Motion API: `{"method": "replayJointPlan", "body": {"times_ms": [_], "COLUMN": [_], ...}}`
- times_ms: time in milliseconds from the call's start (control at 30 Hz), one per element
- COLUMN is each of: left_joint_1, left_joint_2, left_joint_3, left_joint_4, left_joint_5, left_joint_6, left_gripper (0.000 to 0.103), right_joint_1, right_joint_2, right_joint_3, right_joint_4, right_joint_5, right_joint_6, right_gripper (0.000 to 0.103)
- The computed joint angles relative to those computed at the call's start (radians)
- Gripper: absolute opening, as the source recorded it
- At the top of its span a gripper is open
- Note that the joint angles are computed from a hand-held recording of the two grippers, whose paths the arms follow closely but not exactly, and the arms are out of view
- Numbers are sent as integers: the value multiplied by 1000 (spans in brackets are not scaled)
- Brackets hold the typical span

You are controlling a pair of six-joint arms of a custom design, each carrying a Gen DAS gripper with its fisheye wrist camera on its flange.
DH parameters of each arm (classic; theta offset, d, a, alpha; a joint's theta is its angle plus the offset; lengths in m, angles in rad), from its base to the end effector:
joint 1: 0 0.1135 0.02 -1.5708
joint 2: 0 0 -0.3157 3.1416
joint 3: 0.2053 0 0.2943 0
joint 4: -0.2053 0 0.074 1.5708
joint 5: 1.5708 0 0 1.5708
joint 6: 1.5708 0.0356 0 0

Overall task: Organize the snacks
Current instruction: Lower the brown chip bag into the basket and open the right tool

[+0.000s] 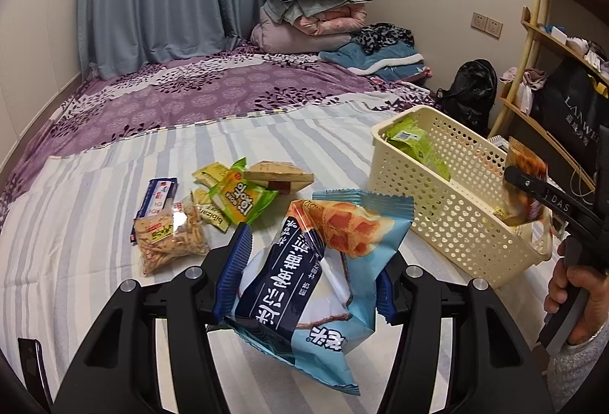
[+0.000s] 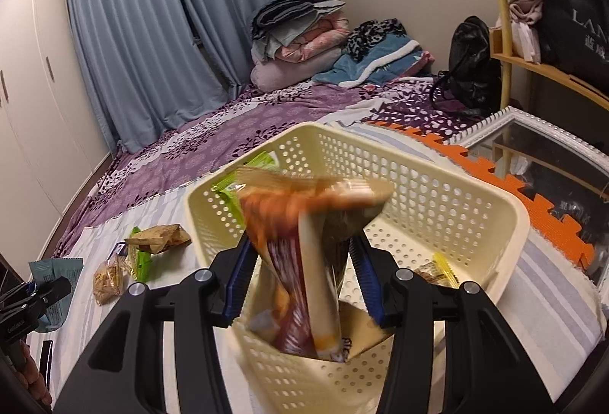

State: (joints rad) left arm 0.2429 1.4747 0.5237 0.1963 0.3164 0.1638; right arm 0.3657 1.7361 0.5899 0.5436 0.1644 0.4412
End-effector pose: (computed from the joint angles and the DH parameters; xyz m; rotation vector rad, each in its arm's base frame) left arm 0.2788 0.0577 0.1542 0.0670 2.2837 -0.1571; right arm 0.3151 0.1144 0.1252 0.1763 2.1709 0.2843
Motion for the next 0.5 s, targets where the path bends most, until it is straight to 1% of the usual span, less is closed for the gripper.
{"method": "replayJointPlan", "body": {"times_ms": [133,200,267,500], "left_joint_1": [-27,-39,-51,-77], "left_joint_2": [3,1,-4,-20], "left_joint_3": [3,5,5,6], "left_joint_4": [2,1,-1,-12], "left_joint_5": [-16,-23,-28,-35], "left_joint_6": [-5,-7,-11,-10], "left_gripper": [58,58,58,58], "right_joint_1": [-25,-34,-36,-57], "right_joint_2": [8,6,1,-8], "right_joint_3": [-16,-24,-35,-56], "right_joint_4": [21,37,52,78], "right_joint_5": [-17,-25,-17,-12], "right_joint_6": [12,13,16,25], "right_gripper": [52,53,58,60]}}
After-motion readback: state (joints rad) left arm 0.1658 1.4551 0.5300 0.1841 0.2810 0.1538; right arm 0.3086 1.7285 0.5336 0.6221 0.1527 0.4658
